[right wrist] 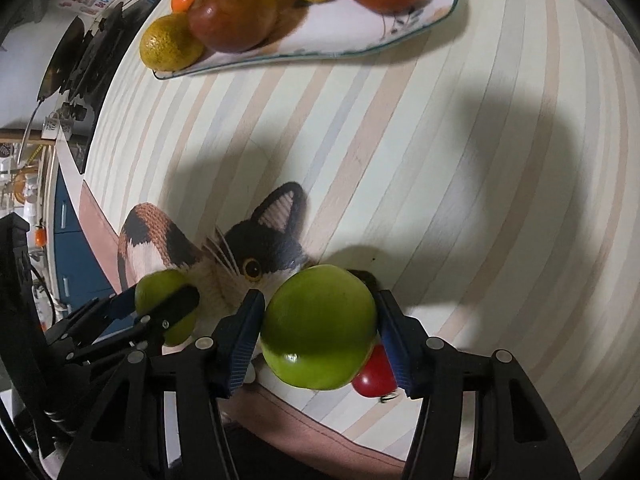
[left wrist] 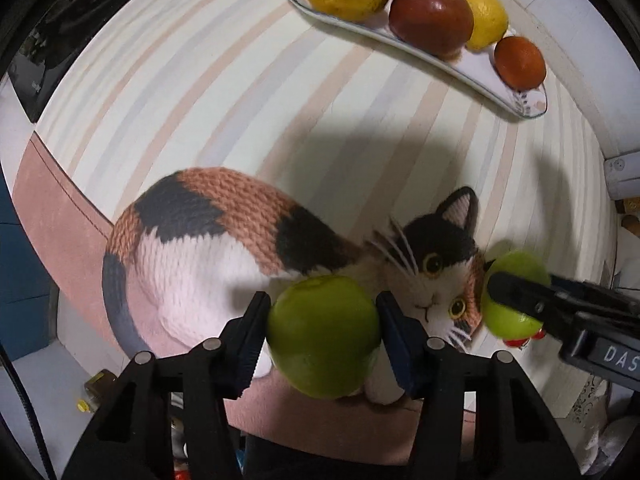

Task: Organize fruits
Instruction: 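Grasp a green apple with the left tool while the right tool grasps the other green apple, then place the green apple on the plate while the right tool places its green apple there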

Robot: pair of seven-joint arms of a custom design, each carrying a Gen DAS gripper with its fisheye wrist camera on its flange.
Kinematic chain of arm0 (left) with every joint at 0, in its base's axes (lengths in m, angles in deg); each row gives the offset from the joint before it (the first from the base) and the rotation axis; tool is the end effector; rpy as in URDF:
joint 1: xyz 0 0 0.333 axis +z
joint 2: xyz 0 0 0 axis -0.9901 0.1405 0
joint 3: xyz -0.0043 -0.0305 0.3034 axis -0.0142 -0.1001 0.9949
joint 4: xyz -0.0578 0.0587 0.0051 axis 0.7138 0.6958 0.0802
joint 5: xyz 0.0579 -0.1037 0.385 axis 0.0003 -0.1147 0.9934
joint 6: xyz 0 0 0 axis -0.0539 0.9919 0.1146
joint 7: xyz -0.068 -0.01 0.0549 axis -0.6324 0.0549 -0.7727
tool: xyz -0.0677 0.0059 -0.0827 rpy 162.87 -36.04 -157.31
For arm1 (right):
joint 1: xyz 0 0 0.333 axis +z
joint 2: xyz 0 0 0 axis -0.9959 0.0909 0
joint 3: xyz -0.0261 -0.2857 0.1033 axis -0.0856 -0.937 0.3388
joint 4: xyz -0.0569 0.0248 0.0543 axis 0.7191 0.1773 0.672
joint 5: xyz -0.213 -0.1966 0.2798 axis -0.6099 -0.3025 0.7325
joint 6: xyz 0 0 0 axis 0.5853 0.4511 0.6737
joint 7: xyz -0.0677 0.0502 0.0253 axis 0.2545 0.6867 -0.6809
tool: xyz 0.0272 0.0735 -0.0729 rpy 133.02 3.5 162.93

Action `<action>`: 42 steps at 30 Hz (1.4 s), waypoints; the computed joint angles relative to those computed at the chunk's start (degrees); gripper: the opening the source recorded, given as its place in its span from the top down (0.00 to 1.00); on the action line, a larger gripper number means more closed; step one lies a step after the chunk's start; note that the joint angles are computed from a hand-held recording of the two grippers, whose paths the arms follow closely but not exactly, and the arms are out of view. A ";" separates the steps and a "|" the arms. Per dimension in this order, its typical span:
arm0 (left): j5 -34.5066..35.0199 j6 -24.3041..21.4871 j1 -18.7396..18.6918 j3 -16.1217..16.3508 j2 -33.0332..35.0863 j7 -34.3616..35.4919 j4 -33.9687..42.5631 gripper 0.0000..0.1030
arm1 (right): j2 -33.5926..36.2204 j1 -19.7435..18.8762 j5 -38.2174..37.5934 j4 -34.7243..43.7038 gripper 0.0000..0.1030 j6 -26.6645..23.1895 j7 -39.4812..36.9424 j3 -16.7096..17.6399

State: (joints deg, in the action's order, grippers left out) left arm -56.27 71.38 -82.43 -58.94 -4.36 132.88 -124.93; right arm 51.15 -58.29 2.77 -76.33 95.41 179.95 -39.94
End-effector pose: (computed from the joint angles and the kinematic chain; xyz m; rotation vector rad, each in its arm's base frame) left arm 0.4996 -0.0719 0.4539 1.3997 -2.6995 0.0901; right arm 0.4057 0.2723 0.4989 -1.2160 2.6036 0.4177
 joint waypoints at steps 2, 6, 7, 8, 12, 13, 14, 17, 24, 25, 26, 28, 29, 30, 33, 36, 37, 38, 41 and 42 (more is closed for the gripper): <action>-0.30 -0.73 0.09 0.11 0.30 -0.36 0.38 0.50 | 0.51 -0.01 -0.53 0.70 0.42 -0.55 -0.40 0.07; 0.36 0.46 0.18 0.05 -0.56 -0.73 -0.66 0.50 | 2.34 0.02 -2.14 2.97 0.42 -2.44 -2.13 0.44; 0.29 0.26 0.23 0.08 -0.50 -1.00 -0.55 0.50 | 2.79 -0.01 -2.73 3.66 0.42 -3.13 -2.45 0.60; 0.15 -0.14 0.26 0.11 -0.23 -1.21 -0.06 0.50 | 3.30 -0.06 -3.30 4.40 0.42 -3.81 -2.47 0.81; -0.88 -1.83 0.43 0.48 1.60 -0.76 3.63 0.50 | 2.75 -0.64 -4.70 4.70 0.42 -3.33 -1.33 1.13; -1.54 -2.25 0.39 0.50 1.80 -0.71 4.64 0.50 | 2.15 -0.85 -4.66 4.31 0.42 -2.62 -0.93 0.98; -2.21 -2.67 0.37 0.57 2.08 -0.48 5.75 0.50 | 1.54 -1.15 -4.93 4.09 0.42 -2.11 -0.46 0.84; -4.87 -4.54 0.12 0.61 2.66 -0.30 9.75 0.50 | -0.13 -2.33 -6.72 4.16 0.42 -1.41 0.90 0.34; -9.01 -7.32 -0.65 -0.16 13.13 -1.92 28.30 0.50 | -0.85 -7.00 -13.19 8.76 0.42 -2.38 0.24 -2.08; -8.68 -7.62 -0.86 -0.43 16.00 -2.66 32.42 0.50 | -0.17 -7.97 -14.69 10.12 0.42 -3.09 -0.14 -2.39; -7.93 -7.96 -1.24 -0.77 19.06 -3.47 36.72 0.50 | 0.68 -8.86 -15.98 11.49 0.42 -3.96 -0.76 -2.75; -5.84 -8.53 -2.41 -1.46 24.43 -5.41 44.07 0.50 | 2.18 -10.48 -17.34 13.25 0.42 -5.03 -2.02 -3.64; -4.45 -9.36 -3.11 -1.67 27.56 -6.47 48.35 0.50 | 3.46 -11.36 -17.99 14.38 0.42 -5.37 -2.60 -4.09; -3.12 -10.38 -3.86 -1.84 30.60 -7.41 52.29 0.50 | 4.69 -12.01 -18.49 15.48 0.42 -5.84 -2.77 -4.21; 0.16 -12.97 -5.59 -1.71 38.61 -9.72 61.57 0.50 | 8.83 -13.92 -19.70 19.25 0.42 -7.72 -4.64 -5.00; 2.26 -17.27 -7.10 -1.58 46.08 -11.68 70.68 0.50 | 12.87 -15.12 -20.74 22.27 0.42 -9.44 -6.91 -5.12; 2.74 -18.98 -7.56 -1.60 48.54 -12.12 73.94 0.50 | 14.21 -15.48 -21.19 23.40 0.42 -10.24 -7.68 -5.18; 3.05 -20.37 -7.89 -1.62 50.47 -12.53 76.58 0.50 | 15.34 -15.79 -21.60 24.31 0.42 -10.81 -8.36 -5.19; 3.68 -22.24 -8.46 -1.68 53.21 -13.08 79.96 0.50 | 17.43 -16.38 -21.68 25.33 0.42 -12.15 -10.97 -5.16; 3.63 -23.23 -8.46 -1.76 54.01 -13.26 80.93 0.50 | 18.06 -16.49 -21.55 25.68 0.42 -12.56 -11.63 -5.11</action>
